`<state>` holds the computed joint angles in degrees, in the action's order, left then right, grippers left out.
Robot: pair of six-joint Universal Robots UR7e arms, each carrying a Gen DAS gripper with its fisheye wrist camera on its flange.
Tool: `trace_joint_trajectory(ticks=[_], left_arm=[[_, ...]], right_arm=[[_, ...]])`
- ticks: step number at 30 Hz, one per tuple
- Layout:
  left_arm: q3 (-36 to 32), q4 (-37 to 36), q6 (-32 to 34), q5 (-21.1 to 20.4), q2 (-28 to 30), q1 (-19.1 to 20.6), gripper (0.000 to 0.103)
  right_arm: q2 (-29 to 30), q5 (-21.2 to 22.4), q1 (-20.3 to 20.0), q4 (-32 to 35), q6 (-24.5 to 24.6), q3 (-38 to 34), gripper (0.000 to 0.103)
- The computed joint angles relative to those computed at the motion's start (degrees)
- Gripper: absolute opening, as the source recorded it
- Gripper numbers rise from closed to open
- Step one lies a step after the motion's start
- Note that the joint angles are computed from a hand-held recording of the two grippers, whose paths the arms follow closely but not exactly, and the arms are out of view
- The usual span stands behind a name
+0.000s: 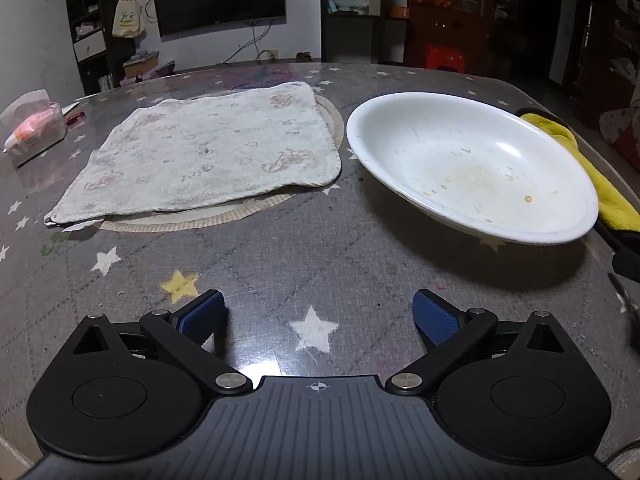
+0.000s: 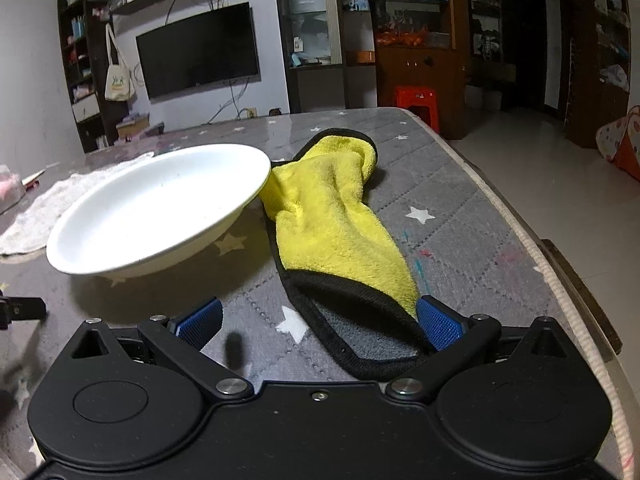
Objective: Clean bowl
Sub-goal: 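Release the bowl rim with the left gripper and withdraw both tools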
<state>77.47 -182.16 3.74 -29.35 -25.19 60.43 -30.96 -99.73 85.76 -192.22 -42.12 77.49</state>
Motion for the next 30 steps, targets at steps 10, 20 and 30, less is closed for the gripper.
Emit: trace_joint_trajectory(ticks=[10,20,30], left_arm=[[1.56,0.82,-3.2,0.99,-0.29,-0.95,0.102],[4.34,2.69,-5.84,-0.86,-1.35,-2.32,0.102],[7.11,-0.47,-4.33,-1.02,-1.57,-3.94,0.102]], right_arm=[[-0.09,-2.92,1.05,-3.35,-0.7,2.1,0.103],[-1.22,-2.84,1.59,-8.38,-1.55,6.29,0.103],[-2.41,-2.2,1.78,-11.95,-1.27,9.5,0.103]])
